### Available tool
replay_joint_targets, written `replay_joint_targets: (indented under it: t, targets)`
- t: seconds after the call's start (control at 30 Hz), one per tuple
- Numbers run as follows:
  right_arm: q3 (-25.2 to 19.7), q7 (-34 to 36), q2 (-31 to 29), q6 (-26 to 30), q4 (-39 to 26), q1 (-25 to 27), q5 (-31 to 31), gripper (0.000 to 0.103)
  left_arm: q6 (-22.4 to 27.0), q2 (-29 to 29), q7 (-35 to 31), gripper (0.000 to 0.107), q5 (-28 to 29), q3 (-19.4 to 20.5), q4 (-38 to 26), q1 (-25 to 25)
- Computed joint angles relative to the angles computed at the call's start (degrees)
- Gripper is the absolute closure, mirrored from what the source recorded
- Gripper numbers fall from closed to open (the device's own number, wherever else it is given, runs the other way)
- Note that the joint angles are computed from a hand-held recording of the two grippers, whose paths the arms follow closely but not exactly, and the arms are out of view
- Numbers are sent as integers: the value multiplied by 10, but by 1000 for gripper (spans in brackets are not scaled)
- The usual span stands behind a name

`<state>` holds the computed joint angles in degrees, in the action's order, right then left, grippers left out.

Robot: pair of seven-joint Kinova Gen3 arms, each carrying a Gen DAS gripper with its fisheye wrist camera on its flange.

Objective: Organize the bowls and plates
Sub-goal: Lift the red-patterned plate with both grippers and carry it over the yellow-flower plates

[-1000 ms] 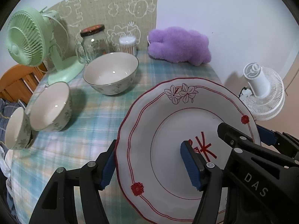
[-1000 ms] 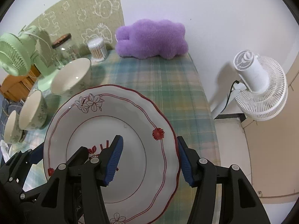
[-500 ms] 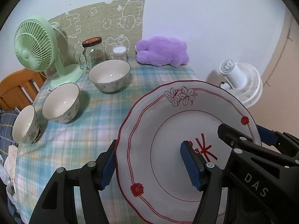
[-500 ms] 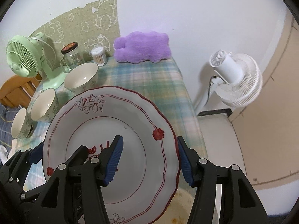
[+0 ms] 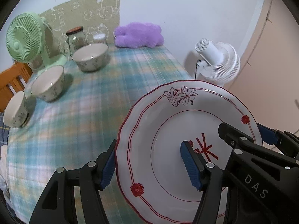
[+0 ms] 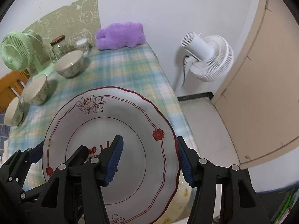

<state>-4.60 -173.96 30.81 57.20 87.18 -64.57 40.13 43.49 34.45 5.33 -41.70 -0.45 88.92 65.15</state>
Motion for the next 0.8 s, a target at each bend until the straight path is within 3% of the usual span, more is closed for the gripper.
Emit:
replay_joint_targets:
  t: [0.43,0.8]
  targets:
    - [-13,13,-15,-54,77,35,-32,43,26,54,-36,41,69,14,-67,5]
    - [-15,106,-13,-119,106,79,-70,43,94,100,-40,41,113,1,-142,20]
